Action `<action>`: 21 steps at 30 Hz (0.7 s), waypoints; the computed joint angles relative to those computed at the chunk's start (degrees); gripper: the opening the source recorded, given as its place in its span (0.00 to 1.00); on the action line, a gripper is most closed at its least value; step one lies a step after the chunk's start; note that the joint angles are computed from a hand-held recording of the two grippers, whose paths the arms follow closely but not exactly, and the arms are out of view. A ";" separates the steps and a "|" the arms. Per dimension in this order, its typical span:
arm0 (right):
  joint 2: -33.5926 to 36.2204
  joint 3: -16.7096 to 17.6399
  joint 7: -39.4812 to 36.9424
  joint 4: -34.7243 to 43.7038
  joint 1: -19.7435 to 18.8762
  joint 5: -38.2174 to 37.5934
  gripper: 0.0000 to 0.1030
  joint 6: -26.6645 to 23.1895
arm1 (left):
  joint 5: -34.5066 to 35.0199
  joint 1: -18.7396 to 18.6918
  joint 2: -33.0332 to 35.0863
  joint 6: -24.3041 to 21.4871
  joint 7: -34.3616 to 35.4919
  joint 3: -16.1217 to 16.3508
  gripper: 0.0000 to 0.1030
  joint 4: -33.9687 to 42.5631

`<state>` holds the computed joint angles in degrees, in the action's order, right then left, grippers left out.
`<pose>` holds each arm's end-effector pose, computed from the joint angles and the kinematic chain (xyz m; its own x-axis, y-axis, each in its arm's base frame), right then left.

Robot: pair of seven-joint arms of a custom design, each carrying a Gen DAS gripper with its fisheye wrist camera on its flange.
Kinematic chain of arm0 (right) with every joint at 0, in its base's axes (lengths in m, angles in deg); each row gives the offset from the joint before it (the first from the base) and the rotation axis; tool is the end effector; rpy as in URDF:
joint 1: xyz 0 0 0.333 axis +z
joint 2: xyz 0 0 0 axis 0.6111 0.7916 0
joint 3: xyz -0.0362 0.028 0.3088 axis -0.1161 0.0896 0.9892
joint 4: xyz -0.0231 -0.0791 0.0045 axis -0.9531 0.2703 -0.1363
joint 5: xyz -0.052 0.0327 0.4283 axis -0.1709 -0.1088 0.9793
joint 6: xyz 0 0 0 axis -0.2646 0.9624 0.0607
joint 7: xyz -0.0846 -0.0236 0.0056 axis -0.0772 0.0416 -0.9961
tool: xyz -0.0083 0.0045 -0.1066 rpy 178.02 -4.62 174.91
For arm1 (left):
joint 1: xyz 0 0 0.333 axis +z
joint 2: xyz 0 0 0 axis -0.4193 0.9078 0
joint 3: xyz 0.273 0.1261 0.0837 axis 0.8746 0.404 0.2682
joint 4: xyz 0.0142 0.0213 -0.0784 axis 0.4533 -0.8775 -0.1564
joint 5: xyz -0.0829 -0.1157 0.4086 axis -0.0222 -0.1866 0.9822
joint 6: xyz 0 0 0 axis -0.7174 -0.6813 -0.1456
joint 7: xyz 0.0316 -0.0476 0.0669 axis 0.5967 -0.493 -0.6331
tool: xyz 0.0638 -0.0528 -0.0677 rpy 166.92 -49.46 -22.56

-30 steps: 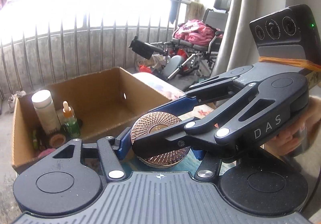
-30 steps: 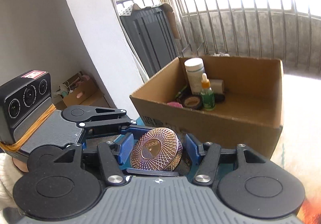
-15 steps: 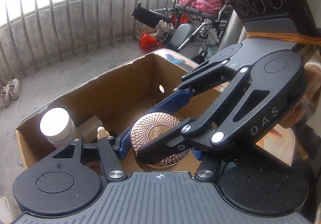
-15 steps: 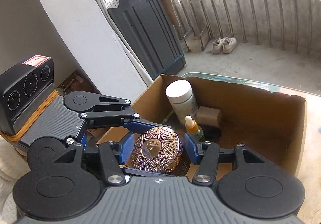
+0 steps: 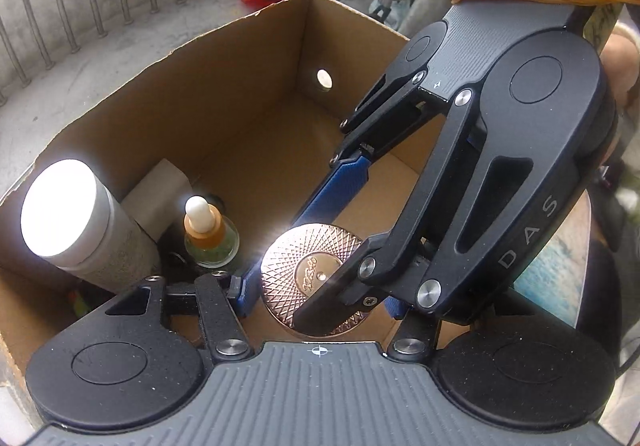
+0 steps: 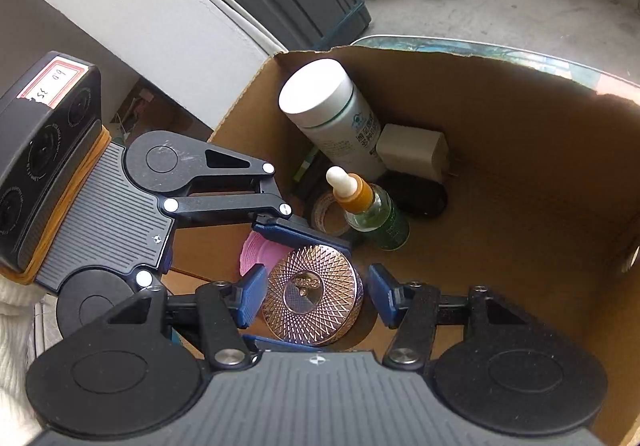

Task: Organize rigid objects

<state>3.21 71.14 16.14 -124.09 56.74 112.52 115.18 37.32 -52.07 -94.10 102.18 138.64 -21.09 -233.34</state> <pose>0.4778 0.2131 0.3364 0.6193 -0.5861 -0.5225 -0.7833 -0.5068 -0.3599 0.3743 -0.2655 0.3577 -0.6075 -0.7761 0.1693 -0.7424 0.4789 -0.4686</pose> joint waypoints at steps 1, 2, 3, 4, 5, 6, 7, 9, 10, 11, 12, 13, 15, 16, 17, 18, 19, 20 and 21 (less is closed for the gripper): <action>0.58 0.04 0.55 0.45 -0.06 -0.83 0.57 -0.06 | 1.20 0.63 0.63 -0.77 -0.42 -0.26 0.56 0.53; 1.04 0.21 1.15 0.82 -0.10 -1.91 0.57 0.08 | 1.88 1.09 1.25 -0.96 -0.85 -0.45 0.56 0.85; 1.62 0.42 2.09 1.37 -0.11 -2.97 0.56 0.31 | 1.99 1.23 1.75 -1.18 -0.75 -0.33 0.56 1.14; 1.96 0.60 3.37 1.61 -0.16 -3.63 0.56 0.73 | 2.29 1.43 2.11 -1.76 -0.52 -0.24 0.56 1.47; 2.35 0.74 4.38 1.95 -0.21 -4.22 0.56 0.90 | 2.57 1.58 2.32 -1.75 -0.26 -0.35 0.56 1.53; 2.71 0.80 4.88 2.38 -0.32 -4.77 0.56 0.62 | 3.02 1.84 2.51 -2.28 -0.39 -0.49 0.56 1.73; 2.89 0.86 4.91 2.51 -0.41 -4.76 0.57 0.62 | 3.71 2.23 2.71 -3.30 -0.82 -0.69 0.56 2.04; 2.87 0.94 5.73 2.35 -0.65 -5.27 0.57 0.69 | 6.01 3.03 2.98 -3.75 -1.94 -1.76 0.56 1.99; 3.06 1.07 5.89 2.43 -0.65 -5.99 0.57 0.82 | 8.75 4.07 3.19 -4.04 -4.16 -2.97 0.56 2.04; 3.06 1.13 5.95 2.23 -0.69 -6.13 0.57 1.03 | 10.90 4.75 3.28 -4.36 -6.31 -3.85 0.57 2.01; 3.17 1.09 6.29 2.17 -0.78 -6.10 0.57 0.70 | 11.82 4.82 2.96 -4.26 -7.47 -4.08 0.57 1.67; 3.34 1.02 6.12 2.18 -0.90 -5.82 0.57 0.19 | 12.71 4.86 2.33 -4.08 -8.48 -4.24 0.57 1.20; 2.96 1.18 5.77 1.51 -0.91 -5.73 0.57 0.77 | 12.28 4.03 0.81 -3.50 -7.81 -3.11 0.57 0.29; 2.50 1.30 5.34 0.92 -0.79 -5.67 0.57 1.52 | 12.36 3.81 -0.05 -3.54 -7.96 -2.96 0.57 -0.25; 2.13 1.20 4.58 0.50 -0.73 -4.79 0.58 1.67 | 12.92 3.80 -0.91 -3.86 -8.04 -2.91 0.57 -0.61; 1.80 1.11 4.32 0.19 -0.65 -4.13 0.58 1.61 | 13.57 3.83 -1.68 -4.25 -8.45 -3.06 0.57 -0.97; 1.38 1.08 3.90 -0.18 -0.51 -3.79 0.57 1.83 | 14.05 3.79 -2.61 -4.87 -8.77 -3.05 0.55 -1.40; 0.84 1.03 3.17 -0.74 -0.35 -3.28 0.57 2.44 | 14.58 3.74 -3.71 -5.20 -9.00 -3.10 0.53 -2.06; 0.31 0.93 2.72 -1.27 -0.20 -3.00 0.57 2.90 | 14.61 3.56 -4.47 -5.34 -9.37 -2.99 0.52 -2.60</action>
<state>3.52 72.07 18.86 -125.37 56.54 109.52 118.08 51.93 -48.51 -98.58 96.84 129.27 -24.07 -235.94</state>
